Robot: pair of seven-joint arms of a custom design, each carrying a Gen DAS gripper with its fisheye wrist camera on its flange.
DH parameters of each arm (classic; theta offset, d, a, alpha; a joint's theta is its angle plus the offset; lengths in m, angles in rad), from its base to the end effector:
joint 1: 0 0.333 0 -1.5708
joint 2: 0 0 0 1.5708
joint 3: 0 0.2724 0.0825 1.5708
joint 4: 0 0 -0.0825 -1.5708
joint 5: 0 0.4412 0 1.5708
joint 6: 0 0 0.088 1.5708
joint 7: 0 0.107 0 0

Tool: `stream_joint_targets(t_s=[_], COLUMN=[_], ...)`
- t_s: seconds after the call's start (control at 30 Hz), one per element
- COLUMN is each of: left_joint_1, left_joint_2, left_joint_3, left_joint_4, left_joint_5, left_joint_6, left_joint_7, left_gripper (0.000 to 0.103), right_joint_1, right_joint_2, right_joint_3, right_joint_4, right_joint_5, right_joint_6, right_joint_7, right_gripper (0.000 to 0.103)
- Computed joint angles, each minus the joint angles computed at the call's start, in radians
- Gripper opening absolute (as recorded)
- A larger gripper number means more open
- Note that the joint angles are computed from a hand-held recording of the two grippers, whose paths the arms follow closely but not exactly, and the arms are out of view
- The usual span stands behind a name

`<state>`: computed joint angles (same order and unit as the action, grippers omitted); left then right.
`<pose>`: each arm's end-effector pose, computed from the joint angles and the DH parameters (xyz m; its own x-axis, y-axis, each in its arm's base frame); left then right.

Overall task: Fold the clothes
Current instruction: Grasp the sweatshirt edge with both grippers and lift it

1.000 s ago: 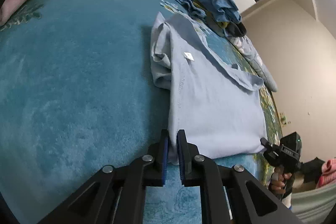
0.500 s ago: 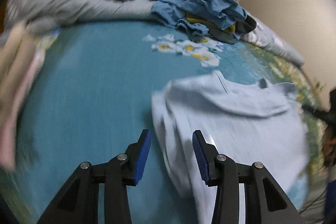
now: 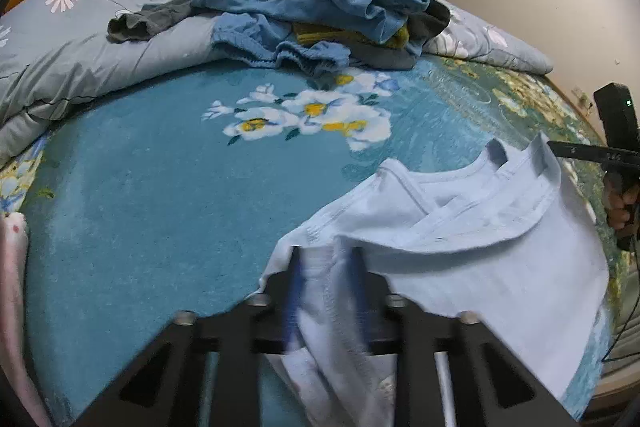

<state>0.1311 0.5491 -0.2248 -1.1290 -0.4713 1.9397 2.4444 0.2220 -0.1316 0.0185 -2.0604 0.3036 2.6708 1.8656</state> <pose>0.7696 -0.0596 0.4951 -0.7479 -0.6348 0.1940 -0.6163 0.5555 -0.5583 0.6089 0.1405 0.5159 -0.1022 -0.8866 -0.4511 -0.7686 0.3583 -0.5300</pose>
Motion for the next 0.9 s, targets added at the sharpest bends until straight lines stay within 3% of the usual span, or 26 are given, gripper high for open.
stream_joint_targets(t_s=[0.03,0.17,0.27,0.33,0.47,0.6,0.9], left_joint_1=[0.001,0.022,0.042,0.049,-0.013,-0.019,-0.033], left_joint_2=[0.001,-0.028,-0.031,-0.023,0.111,0.168,0.226], left_joint_3=[-0.002,-0.013,-0.019,-0.022,0.014,0.000,-0.003], left_joint_4=[0.001,-0.039,-0.030,-0.011,0.158,0.208,0.294], left_joint_5=[-0.007,-0.065,-0.126,-0.155,-0.026,0.035,0.111], left_joint_6=[-0.001,0.040,0.059,0.079,0.046,0.035,0.010], left_joint_7=[-0.005,-0.003,-0.011,-0.023,-0.146,-0.182,-0.261], left_gripper=[0.006,0.004,0.004,0.004,0.005,0.005,0.010], right_joint_1=[0.003,0.018,0.059,0.068,-0.014,-0.010,-0.039], right_joint_2=[0.001,-0.018,-0.077,-0.089,-0.015,0.011,0.042], right_joint_3=[0.000,-0.003,-0.031,-0.036,0.000,-0.011,0.004], right_joint_4=[0.000,-0.016,-0.082,-0.102,-0.059,-0.063,-0.020], right_joint_5=[0.012,0.071,0.227,0.252,0.071,0.093,-0.076], right_joint_6=[0.008,0.046,0.186,0.245,0.137,0.142,0.060], right_joint_7=[-0.003,-0.035,-0.122,-0.131,0.110,0.135,0.291], right_gripper=[0.006,0.002,0.002,0.002,0.002,0.002,0.002])
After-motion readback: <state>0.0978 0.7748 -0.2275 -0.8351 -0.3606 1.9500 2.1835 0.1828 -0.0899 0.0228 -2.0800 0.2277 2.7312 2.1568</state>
